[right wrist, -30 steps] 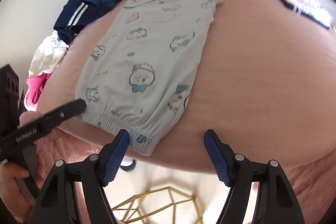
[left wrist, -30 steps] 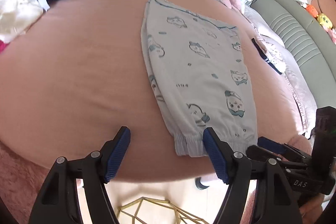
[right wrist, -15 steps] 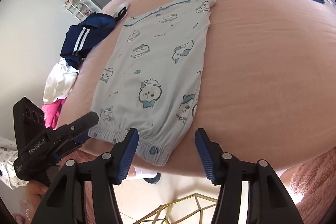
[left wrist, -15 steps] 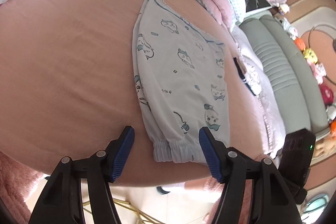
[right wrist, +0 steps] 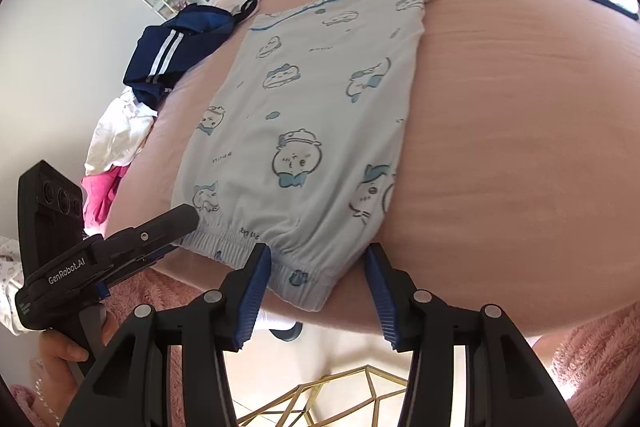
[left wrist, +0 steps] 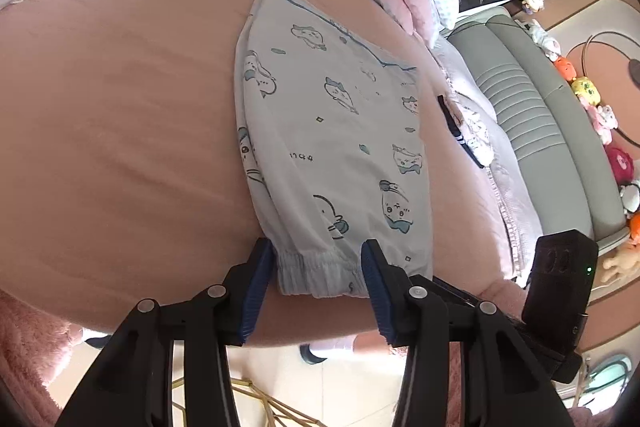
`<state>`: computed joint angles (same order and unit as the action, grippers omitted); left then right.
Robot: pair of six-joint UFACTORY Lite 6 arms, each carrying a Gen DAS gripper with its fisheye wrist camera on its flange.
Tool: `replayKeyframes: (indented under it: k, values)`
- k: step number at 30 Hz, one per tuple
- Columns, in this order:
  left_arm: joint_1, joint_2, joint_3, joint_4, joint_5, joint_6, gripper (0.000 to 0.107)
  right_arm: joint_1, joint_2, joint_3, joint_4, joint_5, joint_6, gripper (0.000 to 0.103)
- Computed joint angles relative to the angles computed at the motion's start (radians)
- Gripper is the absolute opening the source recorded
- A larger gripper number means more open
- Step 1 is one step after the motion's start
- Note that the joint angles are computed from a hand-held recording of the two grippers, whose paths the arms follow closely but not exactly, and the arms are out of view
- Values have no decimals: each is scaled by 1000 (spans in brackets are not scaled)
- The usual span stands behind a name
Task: Fold clothes
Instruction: 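Grasp the elastic cuffs with both grippers side by side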
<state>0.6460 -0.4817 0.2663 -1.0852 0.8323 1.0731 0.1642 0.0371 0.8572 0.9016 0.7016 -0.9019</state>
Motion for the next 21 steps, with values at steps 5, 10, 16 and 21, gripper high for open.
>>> replayKeyframes:
  k: [5, 10, 16, 21]
  values:
    - [-30, 36, -1, -58, -44, 28, 42, 32, 19, -12, 65, -78, -60, 47]
    - [33, 35, 0, -4, 17, 36, 25, -11, 30, -13, 117, 3, -105, 27]
    - [60, 64, -7, -28, 27, 65, 25, -21, 65, 5, 127, 32, -109, 33]
    - [73, 68, 3, -20, 44, 70, 23, -24, 54, -4, 144, 37, -113, 25]
